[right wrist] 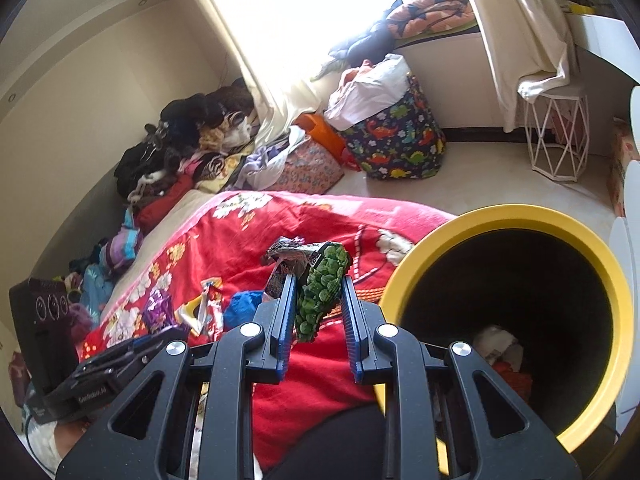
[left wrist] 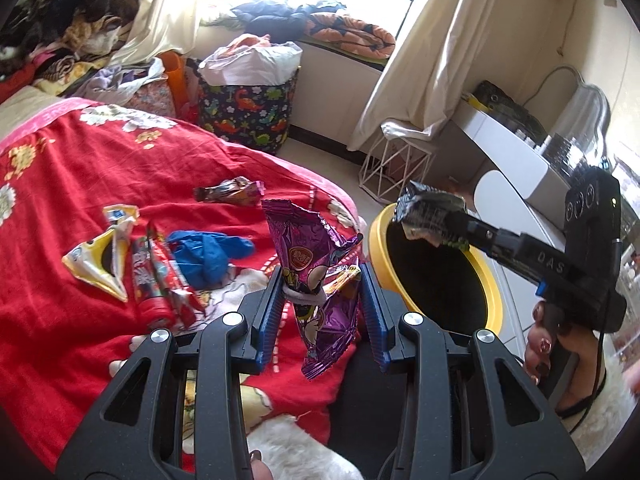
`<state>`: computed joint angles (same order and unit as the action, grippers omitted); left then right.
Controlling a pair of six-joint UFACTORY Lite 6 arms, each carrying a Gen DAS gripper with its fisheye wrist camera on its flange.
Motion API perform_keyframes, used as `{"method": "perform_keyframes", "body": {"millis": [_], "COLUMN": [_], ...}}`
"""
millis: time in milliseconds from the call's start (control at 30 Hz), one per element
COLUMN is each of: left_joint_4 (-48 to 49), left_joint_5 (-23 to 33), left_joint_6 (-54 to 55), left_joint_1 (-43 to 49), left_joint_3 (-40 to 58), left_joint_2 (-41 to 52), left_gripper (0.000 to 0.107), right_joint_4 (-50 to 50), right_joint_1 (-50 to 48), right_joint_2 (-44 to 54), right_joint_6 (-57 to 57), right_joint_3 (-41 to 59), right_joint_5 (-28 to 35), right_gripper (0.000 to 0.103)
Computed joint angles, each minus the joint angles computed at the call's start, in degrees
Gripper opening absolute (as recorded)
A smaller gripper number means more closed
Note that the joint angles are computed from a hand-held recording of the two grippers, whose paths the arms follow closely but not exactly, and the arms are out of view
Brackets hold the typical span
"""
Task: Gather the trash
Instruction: 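Carry the purple wrapper and green snack pack over the yellow bin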
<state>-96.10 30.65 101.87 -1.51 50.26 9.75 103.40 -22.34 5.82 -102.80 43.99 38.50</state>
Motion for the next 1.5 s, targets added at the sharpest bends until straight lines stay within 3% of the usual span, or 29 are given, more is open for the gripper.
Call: {"method": "perform_keyframes", "body": {"millis": [933, 1500], "left_joint_4": [-6.2, -11.1], "left_joint_5": [-6.0, -8.6], "left_joint_6": [4.7, 8.4], "left_joint_1": [-14.8, -22.9], "left_joint_3": [-1.0, 3.0], "left_joint_2": [-1.6, 3.4], "left_gripper": [0.030, 0.030], "right_joint_4": [-3.3, -5.1], "right_joint_1": [-17.7, -23.8], "right_joint_2": [3.0, 7.3], "right_joint_6": [1.6, 3.1], "right_joint_3": [1.6, 4.2], "right_joint_5": [4.8, 5.5], "right_gripper": [0.021, 0.021]}}
